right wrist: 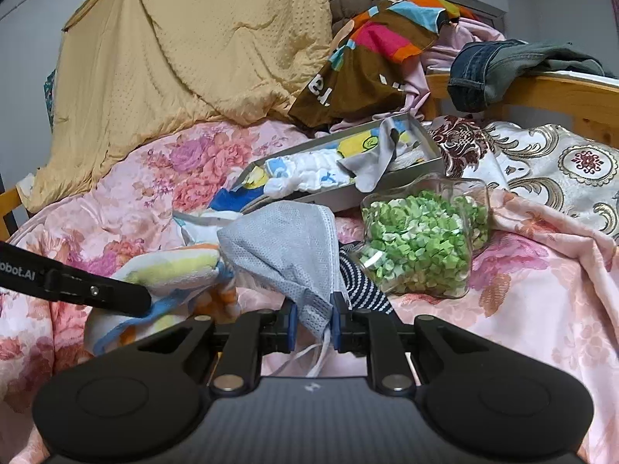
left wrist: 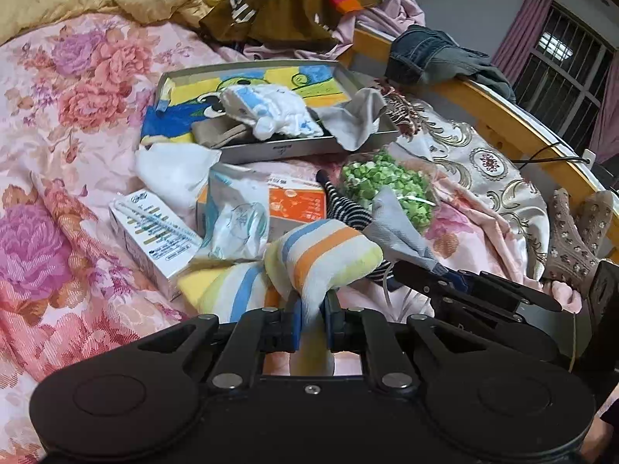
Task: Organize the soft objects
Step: 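Lift the striped towel and grey mask off the bed with both tools, then carry the towel and mask over the painted tray with both tools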
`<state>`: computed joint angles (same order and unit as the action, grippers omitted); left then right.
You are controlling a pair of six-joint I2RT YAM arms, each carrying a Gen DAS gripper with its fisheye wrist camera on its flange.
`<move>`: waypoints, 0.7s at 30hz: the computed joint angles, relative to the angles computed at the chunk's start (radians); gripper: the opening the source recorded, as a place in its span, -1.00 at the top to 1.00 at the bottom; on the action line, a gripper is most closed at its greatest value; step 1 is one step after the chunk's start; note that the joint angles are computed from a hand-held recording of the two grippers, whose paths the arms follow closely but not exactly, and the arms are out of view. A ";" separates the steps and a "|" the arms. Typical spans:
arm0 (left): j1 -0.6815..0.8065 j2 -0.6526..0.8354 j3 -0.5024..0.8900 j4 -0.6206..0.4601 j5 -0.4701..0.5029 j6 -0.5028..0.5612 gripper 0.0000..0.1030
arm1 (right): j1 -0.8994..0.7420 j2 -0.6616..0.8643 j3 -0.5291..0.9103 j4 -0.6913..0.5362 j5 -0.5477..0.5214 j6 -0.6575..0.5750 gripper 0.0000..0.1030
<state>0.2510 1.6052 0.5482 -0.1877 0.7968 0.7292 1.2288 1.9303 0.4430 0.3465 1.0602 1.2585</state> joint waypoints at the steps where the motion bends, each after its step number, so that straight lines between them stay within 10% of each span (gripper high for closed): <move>1: 0.001 -0.009 -0.002 -0.009 0.004 0.007 0.77 | 0.000 -0.001 -0.001 -0.001 0.000 0.001 0.63; 13: 0.057 -0.016 0.023 -0.089 0.103 0.053 0.77 | 0.020 -0.007 0.012 -0.086 0.037 0.080 0.63; 21: 0.080 0.091 0.138 -0.146 0.208 -0.008 0.78 | -0.010 -0.004 -0.026 0.072 0.065 -0.018 0.63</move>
